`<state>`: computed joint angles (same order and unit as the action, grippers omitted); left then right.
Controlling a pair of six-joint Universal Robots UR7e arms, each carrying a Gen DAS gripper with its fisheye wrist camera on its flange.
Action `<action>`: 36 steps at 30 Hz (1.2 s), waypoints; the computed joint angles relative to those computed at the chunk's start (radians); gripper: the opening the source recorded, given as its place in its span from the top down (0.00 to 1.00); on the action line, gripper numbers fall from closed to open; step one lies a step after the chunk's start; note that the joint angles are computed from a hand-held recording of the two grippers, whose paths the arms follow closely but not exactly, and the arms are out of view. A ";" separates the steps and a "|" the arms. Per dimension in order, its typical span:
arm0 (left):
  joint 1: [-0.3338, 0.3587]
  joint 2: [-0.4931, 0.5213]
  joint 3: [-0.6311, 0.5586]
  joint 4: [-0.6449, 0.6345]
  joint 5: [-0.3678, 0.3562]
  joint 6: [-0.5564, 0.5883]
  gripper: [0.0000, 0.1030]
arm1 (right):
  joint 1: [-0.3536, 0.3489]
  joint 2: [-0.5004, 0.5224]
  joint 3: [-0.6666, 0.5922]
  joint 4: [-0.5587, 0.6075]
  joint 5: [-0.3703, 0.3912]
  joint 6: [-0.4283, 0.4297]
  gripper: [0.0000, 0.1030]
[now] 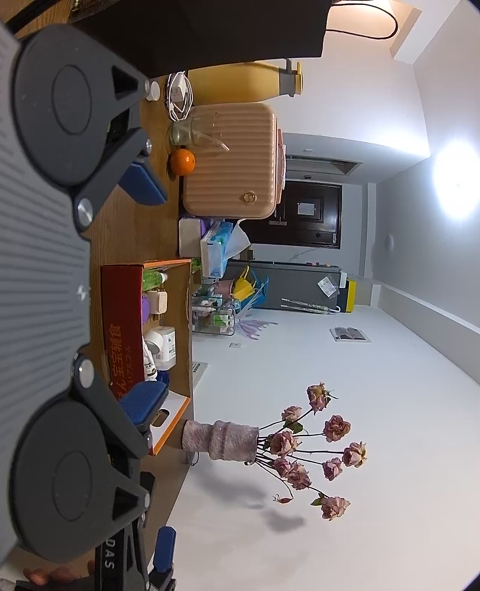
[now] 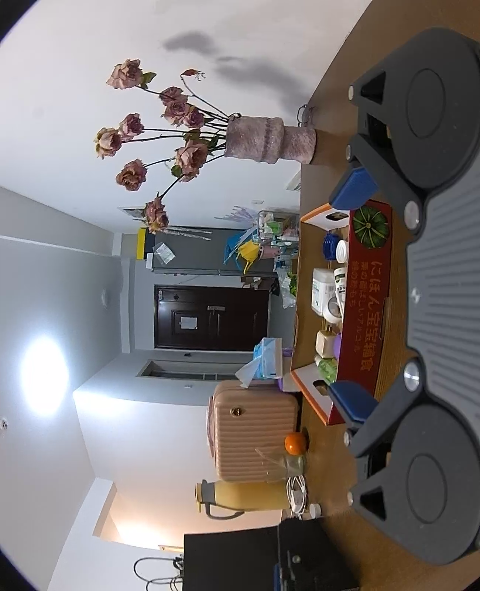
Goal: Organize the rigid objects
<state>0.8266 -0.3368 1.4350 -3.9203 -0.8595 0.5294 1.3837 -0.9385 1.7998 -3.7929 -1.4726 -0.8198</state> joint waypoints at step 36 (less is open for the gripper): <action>-0.156 0.005 0.493 -0.373 0.162 -0.010 0.00 | -0.108 -0.100 0.578 -0.501 0.010 -0.054 0.02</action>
